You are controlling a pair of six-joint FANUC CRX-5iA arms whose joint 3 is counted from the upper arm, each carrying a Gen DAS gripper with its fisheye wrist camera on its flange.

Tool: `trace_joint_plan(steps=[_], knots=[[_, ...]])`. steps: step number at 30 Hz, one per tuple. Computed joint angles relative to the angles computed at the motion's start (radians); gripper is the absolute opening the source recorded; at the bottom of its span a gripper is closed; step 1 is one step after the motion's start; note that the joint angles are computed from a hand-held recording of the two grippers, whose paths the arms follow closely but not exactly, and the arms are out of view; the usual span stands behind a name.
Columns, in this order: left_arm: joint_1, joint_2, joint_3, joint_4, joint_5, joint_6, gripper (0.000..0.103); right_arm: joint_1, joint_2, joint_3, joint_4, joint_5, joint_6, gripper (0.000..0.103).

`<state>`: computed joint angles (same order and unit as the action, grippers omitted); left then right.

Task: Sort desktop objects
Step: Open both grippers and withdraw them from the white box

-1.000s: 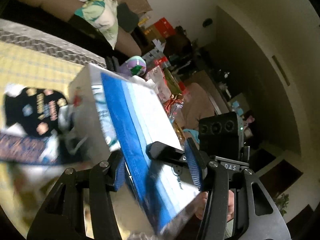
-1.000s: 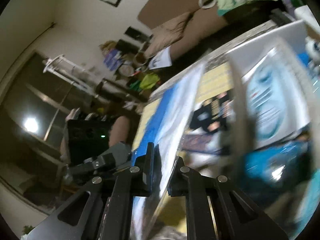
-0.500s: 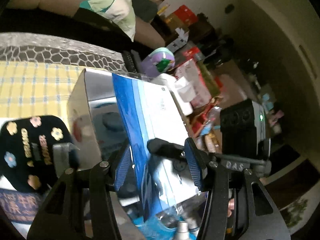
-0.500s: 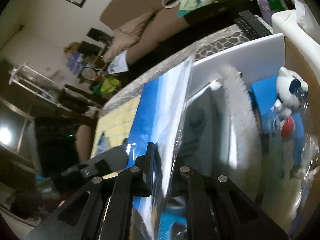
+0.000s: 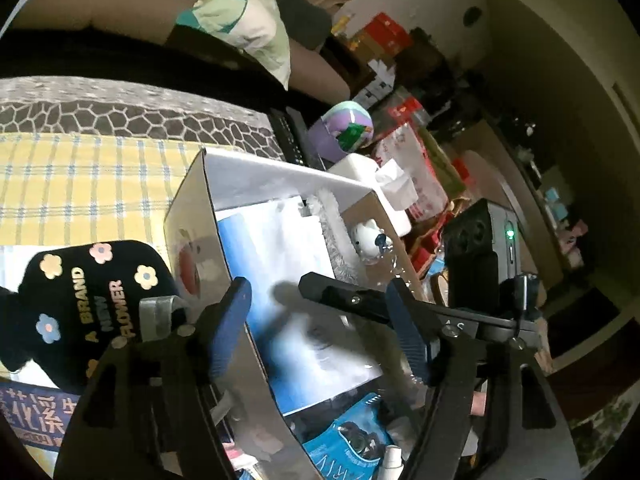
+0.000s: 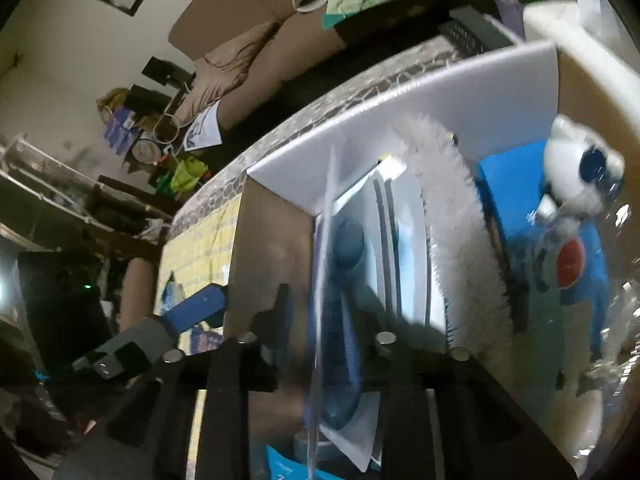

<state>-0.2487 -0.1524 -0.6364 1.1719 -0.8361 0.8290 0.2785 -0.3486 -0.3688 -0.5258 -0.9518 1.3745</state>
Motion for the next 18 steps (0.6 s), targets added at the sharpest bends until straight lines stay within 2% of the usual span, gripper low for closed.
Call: trace_joint_plan(steps=[1,5,10,12,14,15,17,18], knots=[[0.003,-0.004,0.001,-0.004,-0.002,0.001,0.067,0.016,-0.006,-0.005,0.026,0.007,-0.021,0.037],[0.025,-0.027,-0.003,-0.013,-0.022,0.012,0.069,0.059,-0.030,-0.018,0.089,0.020,-0.093,0.043],[0.069,-0.088,0.014,-0.131,-0.060,0.068,0.074,0.143,-0.103,-0.050,0.213,0.017,-0.227,0.049],[0.098,-0.130,0.010,-0.177,-0.086,0.091,0.078,0.192,-0.132,-0.061,0.281,0.012,-0.292,0.056],[0.135,-0.176,0.001,-0.219,-0.113,0.110,0.092,0.271,-0.181,-0.085,0.378,-0.002,-0.386,0.067],[0.154,-0.194,-0.004,-0.234,-0.130,0.113,0.095,0.285,-0.192,-0.085,0.391,-0.009,-0.398,0.072],[0.204,-0.235,-0.015,-0.258,-0.176,0.117,0.103,0.352,-0.236,-0.096,0.428,-0.020,-0.461,0.092],[0.241,-0.265,-0.029,-0.264,-0.209,0.113,0.103,0.378,-0.251,-0.104,0.445,-0.020,-0.486,0.095]])
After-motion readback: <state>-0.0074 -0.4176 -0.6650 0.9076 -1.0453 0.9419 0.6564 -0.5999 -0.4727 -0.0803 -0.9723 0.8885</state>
